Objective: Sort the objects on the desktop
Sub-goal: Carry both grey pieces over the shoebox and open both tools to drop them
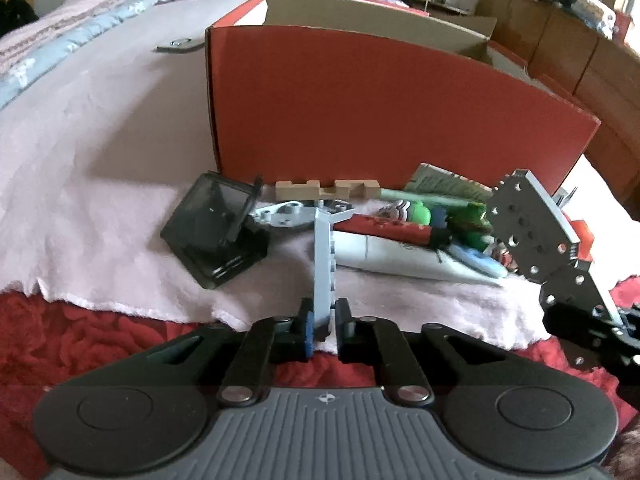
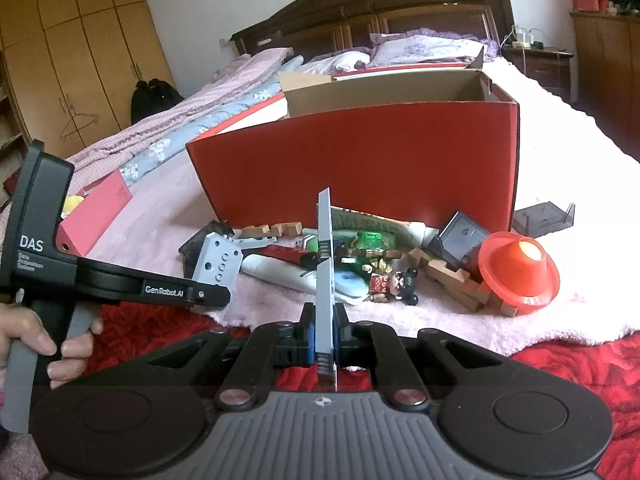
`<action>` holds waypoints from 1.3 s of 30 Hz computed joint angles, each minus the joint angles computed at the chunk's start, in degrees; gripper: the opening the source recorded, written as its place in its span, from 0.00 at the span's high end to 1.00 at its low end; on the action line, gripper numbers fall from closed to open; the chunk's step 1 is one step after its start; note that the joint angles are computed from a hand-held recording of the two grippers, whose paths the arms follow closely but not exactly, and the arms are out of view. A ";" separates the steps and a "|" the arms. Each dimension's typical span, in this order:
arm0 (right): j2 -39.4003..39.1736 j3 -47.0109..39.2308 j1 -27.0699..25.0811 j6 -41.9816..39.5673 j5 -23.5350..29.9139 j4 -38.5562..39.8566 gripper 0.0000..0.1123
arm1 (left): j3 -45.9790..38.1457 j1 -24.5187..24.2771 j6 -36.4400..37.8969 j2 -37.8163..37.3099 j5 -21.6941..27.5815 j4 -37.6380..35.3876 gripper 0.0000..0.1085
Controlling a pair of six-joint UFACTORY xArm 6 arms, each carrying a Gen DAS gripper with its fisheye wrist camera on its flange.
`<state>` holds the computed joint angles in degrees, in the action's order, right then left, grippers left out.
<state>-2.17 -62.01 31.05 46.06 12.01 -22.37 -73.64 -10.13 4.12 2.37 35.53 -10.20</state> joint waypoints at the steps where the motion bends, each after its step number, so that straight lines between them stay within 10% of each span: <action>1: -0.08 0.03 -0.06 0.21 -0.01 -0.30 0.92 | 0.48 -0.07 0.06 -0.50 -0.62 0.08 0.91; 13: -0.63 -0.82 -0.18 1.60 -1.31 -3.87 0.92 | -1.55 -0.25 3.10 -4.50 -4.23 -5.79 0.91; 23: 7.43 -17.51 -3.63 -4.23 -1.88 -2.19 0.92 | -29.65 -2.00 1.52 12.80 -0.85 0.14 0.91; 28: 18.08 -34.24 -5.41 1.05 6.92 -7.94 0.74 | -51.89 -2.56 -4.53 28.06 8.54 6.83 0.52; 39: 12.55 -25.14 -5.61 18.66 5.64 -23.22 0.60 | -29.90 -1.98 -7.28 15.24 -1.63 6.89 0.36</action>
